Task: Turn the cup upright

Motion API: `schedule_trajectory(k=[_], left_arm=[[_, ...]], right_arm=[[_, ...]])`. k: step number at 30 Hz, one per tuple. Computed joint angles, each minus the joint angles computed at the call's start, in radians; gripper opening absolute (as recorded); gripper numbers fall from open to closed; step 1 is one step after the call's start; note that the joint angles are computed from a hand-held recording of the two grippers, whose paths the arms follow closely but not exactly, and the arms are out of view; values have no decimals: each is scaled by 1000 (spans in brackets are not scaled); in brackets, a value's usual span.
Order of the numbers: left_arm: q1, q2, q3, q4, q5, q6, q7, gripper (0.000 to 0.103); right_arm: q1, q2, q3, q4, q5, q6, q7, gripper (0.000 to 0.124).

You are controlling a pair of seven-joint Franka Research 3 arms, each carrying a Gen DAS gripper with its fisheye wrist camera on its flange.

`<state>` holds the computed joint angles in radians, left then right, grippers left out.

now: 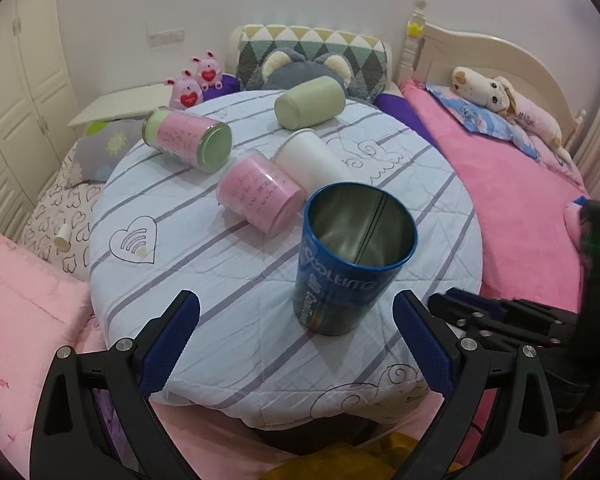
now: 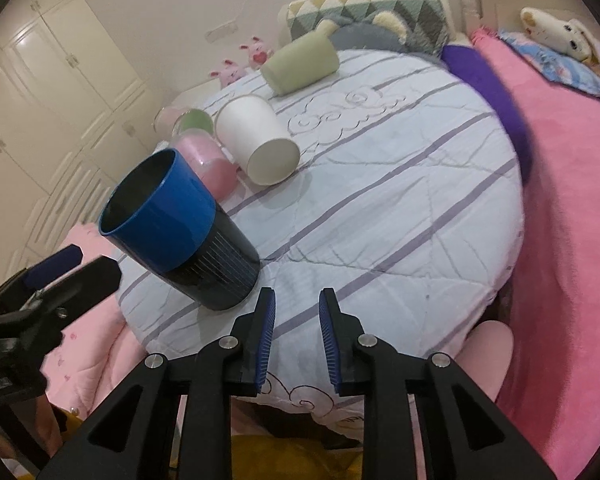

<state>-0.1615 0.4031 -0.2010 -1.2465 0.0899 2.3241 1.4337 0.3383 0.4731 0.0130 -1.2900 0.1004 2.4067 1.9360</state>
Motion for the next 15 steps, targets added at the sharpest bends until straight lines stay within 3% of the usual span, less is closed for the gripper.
schedule_trajectory(k=[15], left_arm=[[-25,-36,22,-130,112,201,-60,99]], right_arm=[[105,-86,-107,-151,-333,194,247,23]])
